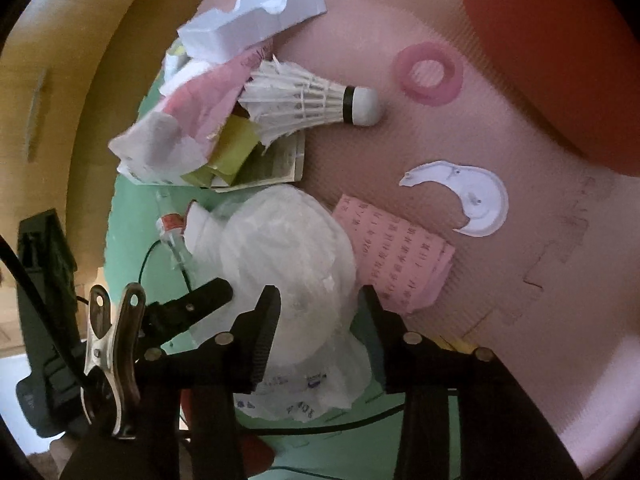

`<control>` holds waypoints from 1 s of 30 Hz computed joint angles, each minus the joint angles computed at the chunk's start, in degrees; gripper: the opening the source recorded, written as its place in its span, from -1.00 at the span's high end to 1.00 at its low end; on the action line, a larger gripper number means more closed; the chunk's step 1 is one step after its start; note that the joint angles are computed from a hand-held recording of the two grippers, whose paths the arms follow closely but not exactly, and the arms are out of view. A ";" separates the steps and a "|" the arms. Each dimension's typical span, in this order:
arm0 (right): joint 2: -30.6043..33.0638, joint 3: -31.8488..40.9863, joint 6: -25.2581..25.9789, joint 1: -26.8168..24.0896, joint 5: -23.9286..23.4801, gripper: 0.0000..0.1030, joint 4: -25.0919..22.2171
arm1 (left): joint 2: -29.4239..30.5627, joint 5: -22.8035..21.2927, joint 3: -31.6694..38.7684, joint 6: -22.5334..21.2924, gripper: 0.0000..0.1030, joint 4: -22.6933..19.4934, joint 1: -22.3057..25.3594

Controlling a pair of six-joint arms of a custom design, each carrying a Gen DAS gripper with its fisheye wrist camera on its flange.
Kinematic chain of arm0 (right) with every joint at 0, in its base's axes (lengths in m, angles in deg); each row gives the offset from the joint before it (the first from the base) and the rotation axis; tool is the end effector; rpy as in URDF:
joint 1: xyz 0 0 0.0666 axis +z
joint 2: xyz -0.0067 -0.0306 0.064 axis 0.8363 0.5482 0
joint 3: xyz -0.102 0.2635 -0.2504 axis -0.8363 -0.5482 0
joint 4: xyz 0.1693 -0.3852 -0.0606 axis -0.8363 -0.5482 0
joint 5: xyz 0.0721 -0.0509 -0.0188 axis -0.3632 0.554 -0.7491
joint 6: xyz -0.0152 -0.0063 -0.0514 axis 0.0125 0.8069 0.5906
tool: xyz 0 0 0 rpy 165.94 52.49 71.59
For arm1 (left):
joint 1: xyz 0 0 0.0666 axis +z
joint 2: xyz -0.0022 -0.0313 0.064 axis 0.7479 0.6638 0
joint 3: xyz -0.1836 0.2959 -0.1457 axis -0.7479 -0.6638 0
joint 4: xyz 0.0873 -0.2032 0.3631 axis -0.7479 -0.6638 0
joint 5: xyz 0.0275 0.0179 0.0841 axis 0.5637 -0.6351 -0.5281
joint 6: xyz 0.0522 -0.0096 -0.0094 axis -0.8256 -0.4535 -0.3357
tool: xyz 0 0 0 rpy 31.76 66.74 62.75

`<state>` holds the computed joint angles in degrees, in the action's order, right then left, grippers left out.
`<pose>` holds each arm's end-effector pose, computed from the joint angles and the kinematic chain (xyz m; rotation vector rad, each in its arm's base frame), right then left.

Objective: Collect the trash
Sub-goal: 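Close both tools on the crumpled clear plastic bag, then lift the clear plastic bag with both tools and carry it over the red bucket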

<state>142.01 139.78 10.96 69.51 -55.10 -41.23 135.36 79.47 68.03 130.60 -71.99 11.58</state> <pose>0.4908 0.1279 0.3163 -0.1927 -2.9802 -0.7550 0.4722 -0.3640 0.3142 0.6370 -2.9792 0.3996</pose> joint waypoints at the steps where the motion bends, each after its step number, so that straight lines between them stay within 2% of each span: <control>1: 0.42 0.09 0.49 0.33 -0.10 0.19 -0.48 | -0.14 0.31 -0.26 0.08 -0.13 0.61 -0.01; 4: 0.59 -0.40 1.36 0.98 -0.15 0.24 -0.52 | -0.29 0.39 -0.46 -0.44 -0.07 0.92 -0.23; 6: 0.46 -0.44 1.43 1.02 0.03 0.36 -0.69 | 0.31 0.30 0.28 -0.37 0.18 1.22 -0.78; 8: 0.21 -0.45 1.59 0.99 -0.35 0.59 -0.49 | 0.50 0.38 1.15 -0.96 0.52 1.02 -0.90; 11: -0.62 -0.45 2.38 1.12 0.27 0.73 -0.12 | 1.31 -0.49 3.01 -2.29 0.68 0.15 -1.30; 18: -1.86 1.97 2.88 1.27 0.54 0.82 -1.09 | -1.60 -1.50 3.27 -3.06 0.75 -1.72 -0.94; 24: -3.61 5.35 6.32 1.28 2.13 0.83 -3.90 | -3.77 -4.37 5.95 -3.96 0.77 -4.80 -1.97; 30: -6.74 7.88 6.15 0.64 0.46 0.83 -5.99 | -6.13 -5.68 8.50 -3.15 0.79 -7.90 -3.42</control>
<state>135.27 147.65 17.11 70.15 -54.64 -47.22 129.23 73.79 76.52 127.44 -79.89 8.16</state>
